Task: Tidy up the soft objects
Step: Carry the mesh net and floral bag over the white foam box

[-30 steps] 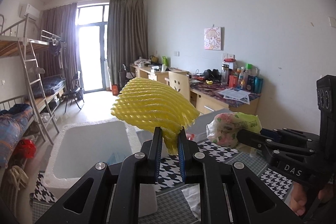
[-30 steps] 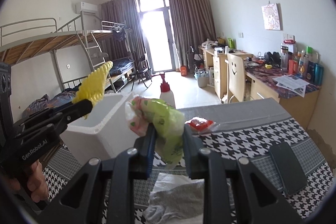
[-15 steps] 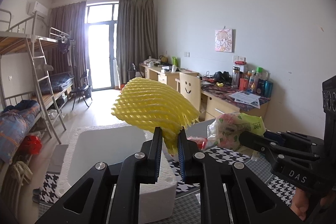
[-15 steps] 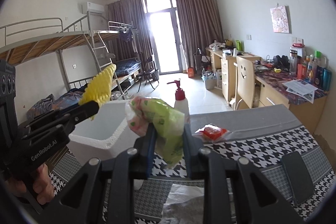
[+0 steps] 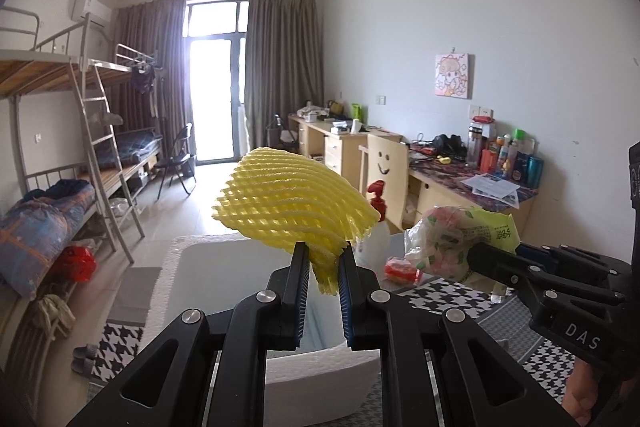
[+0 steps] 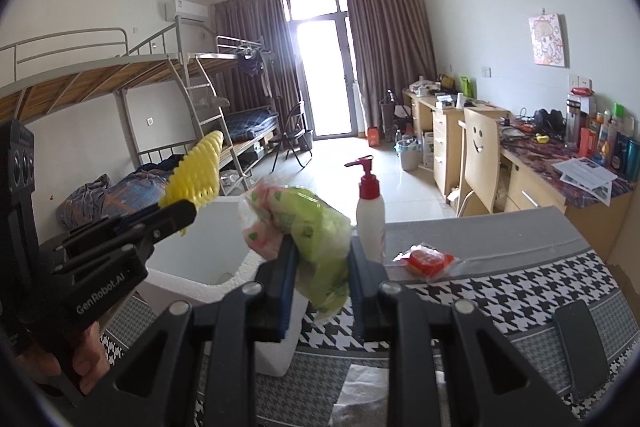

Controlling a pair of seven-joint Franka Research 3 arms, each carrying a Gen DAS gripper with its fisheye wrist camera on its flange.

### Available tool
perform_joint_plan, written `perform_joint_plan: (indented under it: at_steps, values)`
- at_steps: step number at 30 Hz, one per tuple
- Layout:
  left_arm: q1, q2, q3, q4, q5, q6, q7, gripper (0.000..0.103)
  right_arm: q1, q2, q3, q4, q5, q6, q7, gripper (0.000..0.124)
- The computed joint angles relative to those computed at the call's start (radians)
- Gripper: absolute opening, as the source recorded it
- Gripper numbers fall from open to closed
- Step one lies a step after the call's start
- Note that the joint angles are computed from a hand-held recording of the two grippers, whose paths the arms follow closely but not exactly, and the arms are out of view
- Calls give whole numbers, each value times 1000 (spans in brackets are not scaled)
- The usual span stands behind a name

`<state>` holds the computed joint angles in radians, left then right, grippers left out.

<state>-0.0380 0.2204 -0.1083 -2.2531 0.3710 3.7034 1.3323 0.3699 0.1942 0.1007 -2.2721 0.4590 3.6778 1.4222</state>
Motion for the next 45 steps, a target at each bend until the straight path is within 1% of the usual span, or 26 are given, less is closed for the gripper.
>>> perform_joint_plan:
  at_steps: [2,4,7,13,15,17,21,26,29,31,34,36,37,38,39,40,41,42,43,45]
  values:
    - [4,0,2,2,0,-5,-3,15,-1,5,1,9,-8,-9,-1,28]
    - [-14,-3,12,-2,-45,-12,27,15,-2,10,2,18,-17,-19,1,28]
    - [-12,-2,14,1,-62,-27,33,15,-10,18,7,30,-46,-31,17,28]
    - [-28,-1,27,2,-125,-59,70,15,-14,35,12,58,-78,-56,38,28]
    - [-15,2,22,5,-109,-67,59,15,4,44,2,76,-55,-68,17,28]
    - [-10,6,21,10,-107,-79,52,15,6,52,4,88,-57,-84,15,28]
    - [19,16,9,25,-56,-100,10,15,16,60,0,106,-42,-100,1,28]
    - [90,38,-34,64,76,-153,-94,15,26,66,-5,118,-26,-110,-13,28]
    - [110,47,-46,81,120,-174,-140,15,40,70,-15,125,-2,-114,-32,28]
    - [160,59,-84,102,194,-189,-199,15,68,77,-32,145,39,-125,-61,28]
    - [168,72,-85,125,227,-213,-226,17,75,80,-33,151,58,-126,-78,28]
    - [227,89,-139,149,292,-240,-277,18,67,79,-25,151,55,-125,-73,28]
    - [284,100,-193,165,348,-262,-313,19,78,82,-32,154,69,-122,-84,28]
    - [315,106,-225,171,374,-276,-324,25,81,84,-34,155,77,-121,-88,28]
    - [339,111,-247,177,405,-281,-338,34,78,85,-31,156,77,-121,-88,28]
    - [330,111,-234,177,421,-273,-350,39,80,86,-32,158,82,-121,-91,28]
    - [287,100,-192,161,368,-257,-312,50,82,85,-33,156,87,-120,-95,28]
    - [208,87,-115,144,303,-236,-274,59,84,85,-33,156,91,-120,-99,28]
    - [158,78,-66,129,255,-217,-241,63,83,83,-31,154,91,-118,-100,28]
    - [135,68,-40,111,221,-196,-221,75,86,82,-32,152,97,-111,-106,28]
